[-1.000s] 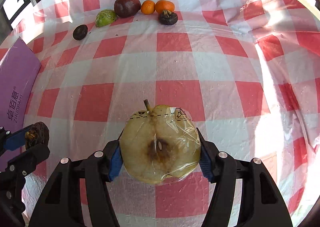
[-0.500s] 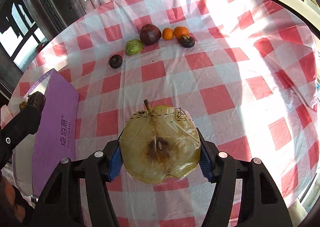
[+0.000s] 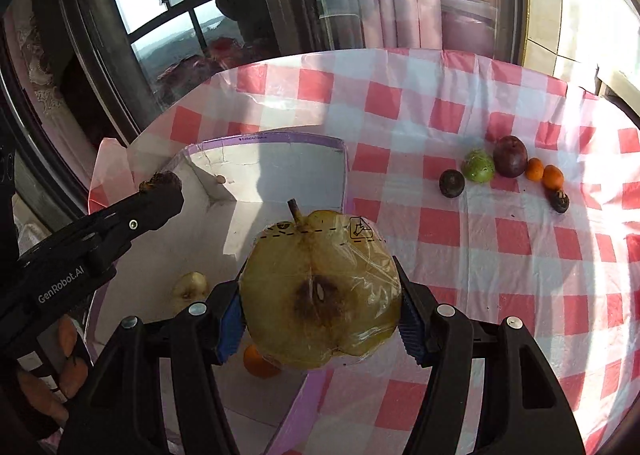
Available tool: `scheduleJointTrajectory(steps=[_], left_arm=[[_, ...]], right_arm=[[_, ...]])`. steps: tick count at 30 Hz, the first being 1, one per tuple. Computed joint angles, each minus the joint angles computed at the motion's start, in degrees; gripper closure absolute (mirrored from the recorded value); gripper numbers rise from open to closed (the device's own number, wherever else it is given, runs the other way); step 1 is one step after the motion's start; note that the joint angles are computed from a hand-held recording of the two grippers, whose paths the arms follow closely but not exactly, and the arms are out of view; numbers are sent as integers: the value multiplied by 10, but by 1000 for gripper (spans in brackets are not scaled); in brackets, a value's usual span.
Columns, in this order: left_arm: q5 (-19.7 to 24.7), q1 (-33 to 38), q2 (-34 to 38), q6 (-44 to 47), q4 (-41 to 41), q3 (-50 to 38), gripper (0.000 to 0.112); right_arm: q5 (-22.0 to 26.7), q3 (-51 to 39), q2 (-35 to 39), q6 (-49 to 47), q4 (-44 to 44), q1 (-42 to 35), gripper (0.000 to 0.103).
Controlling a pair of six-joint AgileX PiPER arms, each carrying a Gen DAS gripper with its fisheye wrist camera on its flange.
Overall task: Organize fruits
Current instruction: 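Carry the pear half and mangosteen into the box and release both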
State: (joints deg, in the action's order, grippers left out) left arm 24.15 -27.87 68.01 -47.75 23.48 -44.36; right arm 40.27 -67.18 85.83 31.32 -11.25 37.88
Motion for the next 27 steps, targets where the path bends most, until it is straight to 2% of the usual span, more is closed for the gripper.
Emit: scheduleJointTrajectory(steps=[4,10,18,22,24,27], left_arm=[[-10,69,-9,60,-61,34,76],[-12,118,-23,73,-80,72,76],[21,73,-20,-27,40,91,76],[44,58,-6,-23,45,93,76],[67,42,9,-21,55,87,76],[77,40,28,20,18,87,76]], right_arm=[[25,-81,69,-49,2,43,41],[58,-159,139,-100,20,58,41],[88,-207,196,-111,25,53,41],[122,-243,245,-97,24,46,41],[165,-285,283,-96,24,44,41],[234,-349,333,-113,25,45,41]])
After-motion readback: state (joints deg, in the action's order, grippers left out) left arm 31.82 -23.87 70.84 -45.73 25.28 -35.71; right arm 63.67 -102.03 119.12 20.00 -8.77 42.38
